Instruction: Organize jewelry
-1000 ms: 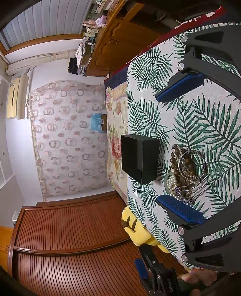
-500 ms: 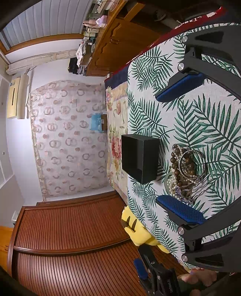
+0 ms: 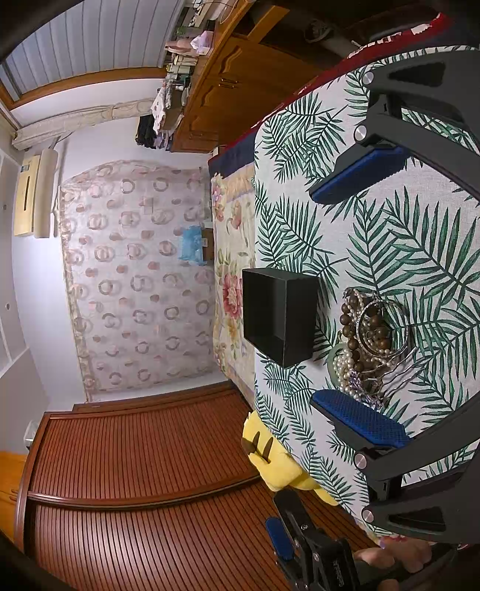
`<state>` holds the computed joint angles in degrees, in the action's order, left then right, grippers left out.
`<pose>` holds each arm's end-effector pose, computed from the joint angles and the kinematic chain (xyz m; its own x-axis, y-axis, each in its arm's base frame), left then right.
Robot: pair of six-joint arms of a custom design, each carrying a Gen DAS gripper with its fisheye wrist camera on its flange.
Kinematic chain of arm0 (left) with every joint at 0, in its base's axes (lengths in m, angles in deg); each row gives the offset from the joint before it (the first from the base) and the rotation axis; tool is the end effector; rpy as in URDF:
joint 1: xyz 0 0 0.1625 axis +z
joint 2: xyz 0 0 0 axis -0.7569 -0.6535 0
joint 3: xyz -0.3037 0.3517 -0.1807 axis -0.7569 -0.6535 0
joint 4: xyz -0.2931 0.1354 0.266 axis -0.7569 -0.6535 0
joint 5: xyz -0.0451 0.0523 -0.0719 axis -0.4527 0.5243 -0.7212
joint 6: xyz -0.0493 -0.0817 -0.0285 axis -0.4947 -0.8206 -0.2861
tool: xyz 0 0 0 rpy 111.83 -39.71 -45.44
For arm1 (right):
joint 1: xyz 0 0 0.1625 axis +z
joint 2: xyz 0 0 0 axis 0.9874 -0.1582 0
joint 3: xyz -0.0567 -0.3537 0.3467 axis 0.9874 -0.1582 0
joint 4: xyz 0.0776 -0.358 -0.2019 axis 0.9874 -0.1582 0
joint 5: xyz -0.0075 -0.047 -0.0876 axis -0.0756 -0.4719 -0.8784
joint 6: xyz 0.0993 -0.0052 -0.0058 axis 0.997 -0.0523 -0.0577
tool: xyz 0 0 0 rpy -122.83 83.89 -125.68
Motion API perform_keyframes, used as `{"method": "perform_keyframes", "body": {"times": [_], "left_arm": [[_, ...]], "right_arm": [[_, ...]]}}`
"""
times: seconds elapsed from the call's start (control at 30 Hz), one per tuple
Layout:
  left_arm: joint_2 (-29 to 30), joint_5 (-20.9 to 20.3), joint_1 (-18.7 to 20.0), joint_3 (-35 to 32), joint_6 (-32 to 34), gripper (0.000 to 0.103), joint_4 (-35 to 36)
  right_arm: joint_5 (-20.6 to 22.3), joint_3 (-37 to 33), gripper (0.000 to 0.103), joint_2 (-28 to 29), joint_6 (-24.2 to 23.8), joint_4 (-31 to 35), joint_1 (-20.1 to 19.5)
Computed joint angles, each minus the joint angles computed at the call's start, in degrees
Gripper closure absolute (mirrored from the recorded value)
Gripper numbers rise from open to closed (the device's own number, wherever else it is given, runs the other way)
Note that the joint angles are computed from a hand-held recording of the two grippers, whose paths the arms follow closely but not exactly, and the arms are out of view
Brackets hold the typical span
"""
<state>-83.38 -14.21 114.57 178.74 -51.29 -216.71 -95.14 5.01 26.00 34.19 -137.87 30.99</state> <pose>-0.0396 -0.5934 0.3662 -0.6944 -0.2411 -0.6780 0.5541 0.4220 -0.7176 0.4032 -0.7021 -0.0291 -0.6705 -0.5414 0.5072 -0.7390 0.4272 -0.5210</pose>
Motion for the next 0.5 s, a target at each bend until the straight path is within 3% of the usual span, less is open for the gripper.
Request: {"method": "perform_keyframes", "body": {"times": [0.5], "left_arm": [[-0.10, 0.18, -0.27, 0.08, -0.01, 0.007, -0.03]], "right_arm": [[0.01, 0.02, 0.002, -0.01, 0.03, -0.01, 0.01]]}}
